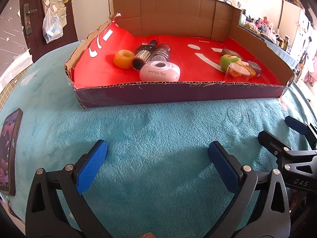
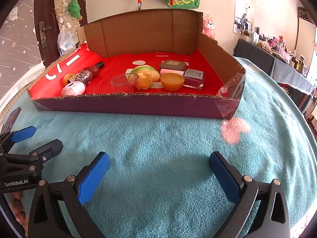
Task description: Organize rigid objects
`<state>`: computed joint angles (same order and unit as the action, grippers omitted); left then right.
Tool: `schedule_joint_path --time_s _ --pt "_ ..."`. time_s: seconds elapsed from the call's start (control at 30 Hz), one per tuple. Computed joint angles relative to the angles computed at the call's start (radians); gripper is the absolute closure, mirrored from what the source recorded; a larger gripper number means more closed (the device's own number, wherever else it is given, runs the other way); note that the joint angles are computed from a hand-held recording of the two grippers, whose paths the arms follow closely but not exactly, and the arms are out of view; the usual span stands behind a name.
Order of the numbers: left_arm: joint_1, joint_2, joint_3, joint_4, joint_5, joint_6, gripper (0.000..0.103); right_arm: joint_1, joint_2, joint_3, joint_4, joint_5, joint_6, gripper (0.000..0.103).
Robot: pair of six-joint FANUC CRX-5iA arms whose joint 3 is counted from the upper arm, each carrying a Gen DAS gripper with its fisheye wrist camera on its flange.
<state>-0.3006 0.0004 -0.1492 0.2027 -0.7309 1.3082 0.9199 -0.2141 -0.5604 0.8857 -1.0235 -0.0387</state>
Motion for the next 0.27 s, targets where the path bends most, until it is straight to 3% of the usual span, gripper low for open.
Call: schedule_joint_path --time_s 0.13,0.27 --pt "0.008 -0.005 -0.015 0.031 0.011 -0.022 0.000 0.000 0.001 0.001 -0.002 -0.002 0.001 0.000" --pt "-0.003 0.001 0.003 -0.010 0.000 0.005 0.000 0.000 0.001 0.001 -0.002 -0.002 0.001 0.000"
